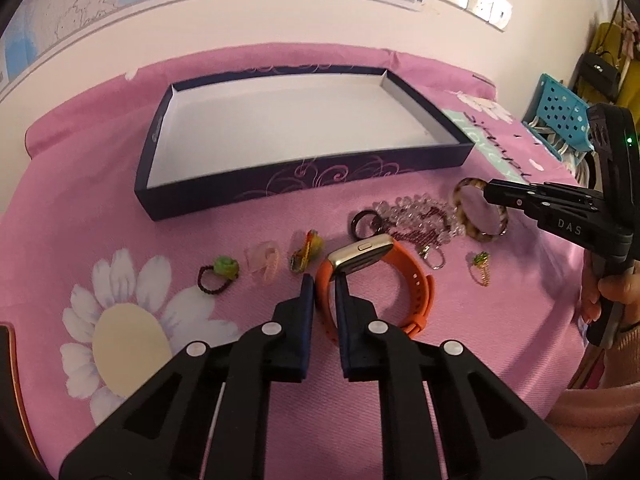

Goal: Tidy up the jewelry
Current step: 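Carry the watch band and bangle over the dark-blue box lid with both grippers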

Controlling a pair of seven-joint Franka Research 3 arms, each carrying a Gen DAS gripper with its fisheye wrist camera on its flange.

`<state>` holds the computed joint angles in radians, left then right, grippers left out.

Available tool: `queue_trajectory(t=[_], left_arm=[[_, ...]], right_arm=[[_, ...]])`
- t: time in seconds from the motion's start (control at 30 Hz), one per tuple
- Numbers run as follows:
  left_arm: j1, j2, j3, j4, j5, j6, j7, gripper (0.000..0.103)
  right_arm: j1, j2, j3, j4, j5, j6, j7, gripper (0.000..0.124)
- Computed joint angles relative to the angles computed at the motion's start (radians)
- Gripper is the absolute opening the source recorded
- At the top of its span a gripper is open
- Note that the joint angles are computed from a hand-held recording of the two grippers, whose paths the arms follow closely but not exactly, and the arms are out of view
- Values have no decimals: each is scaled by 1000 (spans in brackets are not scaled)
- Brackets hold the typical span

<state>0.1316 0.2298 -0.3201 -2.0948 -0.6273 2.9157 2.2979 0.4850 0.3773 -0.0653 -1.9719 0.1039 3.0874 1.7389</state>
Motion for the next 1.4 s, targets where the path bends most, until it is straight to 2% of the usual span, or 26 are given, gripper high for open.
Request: queue_trajectory(t=[0.13,0.3,0.47,0.53,0.67,0.77,0.83,1.0,1.13,1.4], left_arm=[[36,-19,-30,15,-111,-21,107,11],[21,-27,6,60,-189,-52,172,11],[-8,3,43,131,-144,-30,144,11],[-12,24,51,162,-96,-22,102,11],[-21,89,65,242,33,2,-12,11],[-30,151,84,323,135,-17,-105,11],[-37,185,95,365,197,-24,-163,11],[-23,256,79,458,306,-51,-247,11],[2,305,47,526,365,-80,-293,11],[-15,410,57,682,493,-156,-405,11]], right_arm=[[-90,-23,104,-10,62,39,-79,6],[-151,-16,180,32,128,49,-171,6],[-94,28,117,130,121,27,-185,6],[-91,57,108,185,120,10,-190,6],[-51,119,48,293,88,-31,-158,6],[-42,180,23,396,67,-77,-131,6],[-54,224,31,468,62,-111,-124,6],[-64,318,29,621,42,-188,-94,6],[-72,383,32,726,29,-239,-70,6],[-84,506,34,938,7,-358,-35,6]])
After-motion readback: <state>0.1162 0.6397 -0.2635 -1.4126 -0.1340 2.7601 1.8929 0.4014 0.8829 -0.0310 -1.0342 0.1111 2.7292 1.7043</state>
